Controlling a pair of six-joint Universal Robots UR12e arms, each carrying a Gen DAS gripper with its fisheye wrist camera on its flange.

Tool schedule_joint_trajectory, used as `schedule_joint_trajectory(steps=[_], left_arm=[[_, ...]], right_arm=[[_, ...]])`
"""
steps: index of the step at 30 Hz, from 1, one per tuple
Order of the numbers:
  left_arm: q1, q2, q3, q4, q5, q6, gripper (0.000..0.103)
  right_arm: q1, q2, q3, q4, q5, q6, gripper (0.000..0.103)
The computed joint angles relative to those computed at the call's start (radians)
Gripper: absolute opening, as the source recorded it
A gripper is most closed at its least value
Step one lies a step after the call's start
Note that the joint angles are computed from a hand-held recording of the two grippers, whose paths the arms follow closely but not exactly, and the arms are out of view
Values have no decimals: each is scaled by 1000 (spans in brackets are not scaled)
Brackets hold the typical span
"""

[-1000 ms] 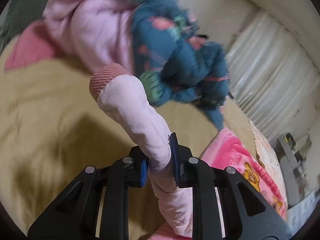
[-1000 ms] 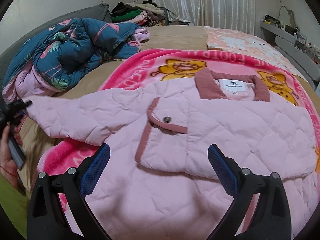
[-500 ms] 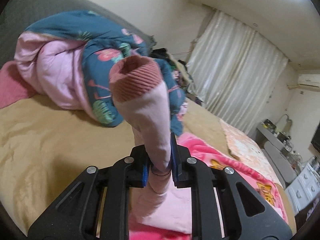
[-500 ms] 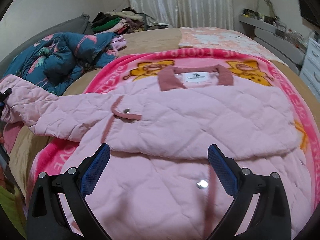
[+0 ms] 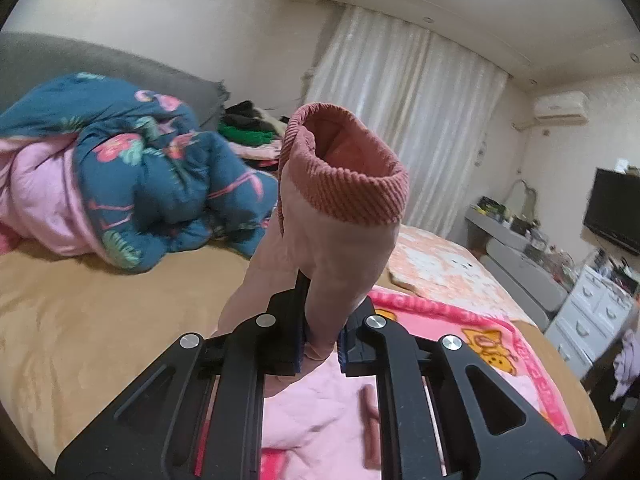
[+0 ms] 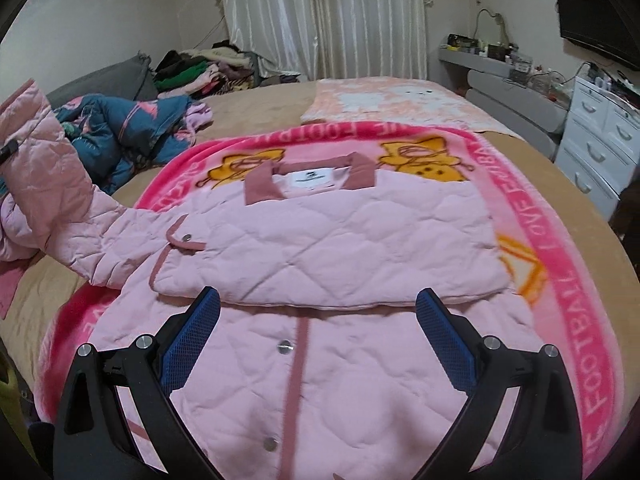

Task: Fold large clothes
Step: 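Grasp the sleeve cuff with the left tool and lift it, then lay the held sleeve across the jacket front and open the left tool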

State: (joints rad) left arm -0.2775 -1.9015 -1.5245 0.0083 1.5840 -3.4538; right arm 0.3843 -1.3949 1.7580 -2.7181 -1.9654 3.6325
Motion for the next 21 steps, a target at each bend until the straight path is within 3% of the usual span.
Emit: schedule_joint_trajectory(steps=[12,21], left_arm=[[-104,-37,79,-108,-37,91,5],[-158,-74,121,-188,-65,142,4]], right_arm=[[-38,-97,124,-79,1,85,98],[-68,-147,195,-97,0,127,98]])
